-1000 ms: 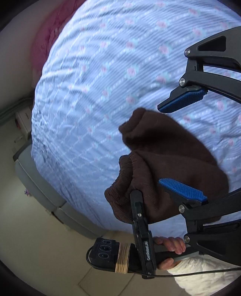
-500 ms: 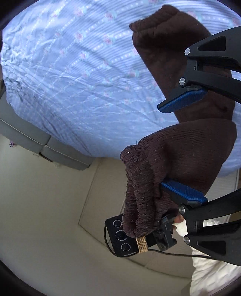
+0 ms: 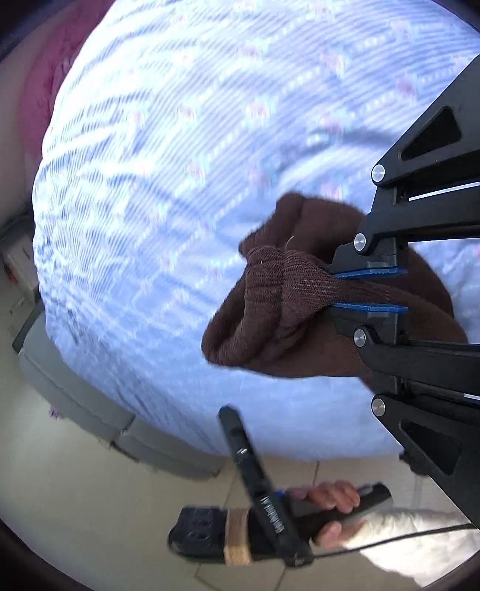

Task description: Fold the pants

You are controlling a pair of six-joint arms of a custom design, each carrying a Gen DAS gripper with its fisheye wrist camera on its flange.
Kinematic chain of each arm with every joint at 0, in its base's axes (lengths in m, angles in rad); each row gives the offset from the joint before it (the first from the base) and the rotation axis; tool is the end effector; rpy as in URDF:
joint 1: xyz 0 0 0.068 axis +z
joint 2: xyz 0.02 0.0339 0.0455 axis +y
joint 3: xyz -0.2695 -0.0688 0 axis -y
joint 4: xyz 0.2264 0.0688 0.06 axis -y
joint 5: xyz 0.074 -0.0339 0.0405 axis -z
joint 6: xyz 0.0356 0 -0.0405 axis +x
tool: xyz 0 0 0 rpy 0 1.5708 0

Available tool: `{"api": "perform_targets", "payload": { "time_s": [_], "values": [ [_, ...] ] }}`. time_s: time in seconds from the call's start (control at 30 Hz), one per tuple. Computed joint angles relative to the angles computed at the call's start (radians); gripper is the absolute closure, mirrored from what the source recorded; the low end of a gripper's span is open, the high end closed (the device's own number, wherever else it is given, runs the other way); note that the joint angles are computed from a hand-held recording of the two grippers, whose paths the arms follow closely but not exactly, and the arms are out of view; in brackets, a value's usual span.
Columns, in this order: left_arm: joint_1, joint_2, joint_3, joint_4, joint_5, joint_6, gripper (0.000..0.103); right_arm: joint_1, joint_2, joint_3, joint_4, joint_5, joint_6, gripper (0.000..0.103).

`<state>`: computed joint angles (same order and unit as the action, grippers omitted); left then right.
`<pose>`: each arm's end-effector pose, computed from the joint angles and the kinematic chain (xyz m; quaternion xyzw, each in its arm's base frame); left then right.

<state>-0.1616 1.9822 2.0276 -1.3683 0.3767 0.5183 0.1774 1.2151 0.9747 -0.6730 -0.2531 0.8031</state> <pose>0.3705 -0.0737 0.3269 0.3469 0.9113 -0.1613 0.1525 0.2215 0.0488 0.2846 0.2502 0.9059 0.2562 0.2263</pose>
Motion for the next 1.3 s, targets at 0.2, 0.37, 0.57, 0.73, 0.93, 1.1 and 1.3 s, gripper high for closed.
{"api": "perform_targets", "payload": {
  "time_s": [0.2,0.37,0.57,0.73,0.93,1.1,1.3],
  "values": [
    [0.163,-0.117,-0.101,-0.021,0.0,0.149,0.043,0.069,0.099,0.064,-0.116,0.161,-0.039,0.069],
    [0.478,-0.209,-0.195,-0.078,-0.057,0.469,0.036,0.28,0.077,0.256,-0.378,0.541,0.005,0.038],
    [0.773,-0.272,-0.443,-0.018,-0.185,0.8,0.036,0.546,0.113,0.337,-0.435,0.552,0.131,0.038],
    [0.791,-0.262,-0.64,0.181,-0.267,0.804,0.035,0.786,0.154,0.169,-0.234,0.405,0.319,0.038],
    [0.727,-0.282,-0.854,0.465,-0.351,0.743,0.049,0.905,0.199,-0.009,0.003,0.251,0.545,0.038],
    [0.739,-0.288,-0.846,0.487,-0.312,0.69,0.059,0.932,0.229,-0.043,0.072,0.221,0.557,0.039],
    [0.746,-0.243,-0.814,0.529,-0.299,0.626,0.058,0.88,0.288,0.004,0.122,0.201,0.391,0.039]
  ]
}}
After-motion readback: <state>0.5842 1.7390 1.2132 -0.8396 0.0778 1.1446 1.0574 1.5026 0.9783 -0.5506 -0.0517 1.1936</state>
